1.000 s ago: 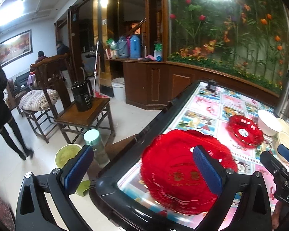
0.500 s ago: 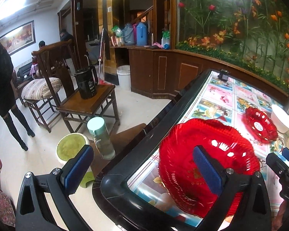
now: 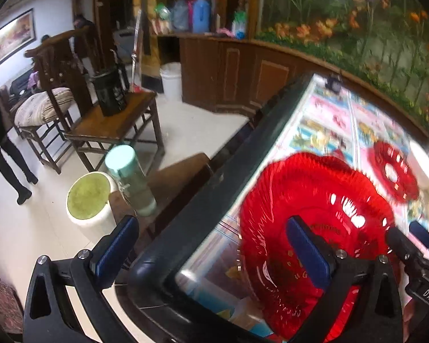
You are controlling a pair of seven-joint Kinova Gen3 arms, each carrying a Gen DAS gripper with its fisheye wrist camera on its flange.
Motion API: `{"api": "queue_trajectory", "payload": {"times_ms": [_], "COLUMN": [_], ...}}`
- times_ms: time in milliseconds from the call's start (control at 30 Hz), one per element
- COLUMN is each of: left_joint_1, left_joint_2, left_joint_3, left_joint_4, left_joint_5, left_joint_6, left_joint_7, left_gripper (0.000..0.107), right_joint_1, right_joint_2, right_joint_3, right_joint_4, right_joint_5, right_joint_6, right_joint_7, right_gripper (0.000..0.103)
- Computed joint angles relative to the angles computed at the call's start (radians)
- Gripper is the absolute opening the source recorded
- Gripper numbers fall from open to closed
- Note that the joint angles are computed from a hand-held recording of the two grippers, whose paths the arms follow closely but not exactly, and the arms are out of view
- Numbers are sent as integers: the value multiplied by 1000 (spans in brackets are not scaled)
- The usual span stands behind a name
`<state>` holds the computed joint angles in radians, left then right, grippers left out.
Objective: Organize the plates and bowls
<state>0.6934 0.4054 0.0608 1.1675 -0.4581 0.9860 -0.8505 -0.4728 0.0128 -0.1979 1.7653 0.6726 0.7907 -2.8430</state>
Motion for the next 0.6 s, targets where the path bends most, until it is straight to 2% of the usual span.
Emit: {"api": "queue_trajectory", "payload": {"times_ms": [67,333,433,500,567,600], "left_joint_1": [-1,-29,-36,-32,-25,-17], "left_joint_2": [27,56,59,70,77,77], "left_joint_3": [7,21,23,21,16,10], "left_joint_4": [-38,-83,-86,-100,-106,-104], "left_joint_5": [10,87,111,117,117,108], "left_joint_6": [45,85,85,95,101,99], "left_joint_7": [-27,-138,-167,-181,-192,-191], "left_gripper": [103,101,95,92,87,84], "right_joint_1": [9,25,36,45,39,35], "right_joint_2": [7,43,57,65,76,78], "right_joint_3": [8,35,48,55,59,61], "right_joint_4": [-5,-29,-42,-49,-62,-64], "right_joint_5": [-34,-140,-200,-246,-252,-248], "right_joint_6": [-16,-47,-46,-49,-29,-24], "right_joint_7": [27,125,176,216,228,230], "right_gripper": [103,101,97,82,76,70]}}
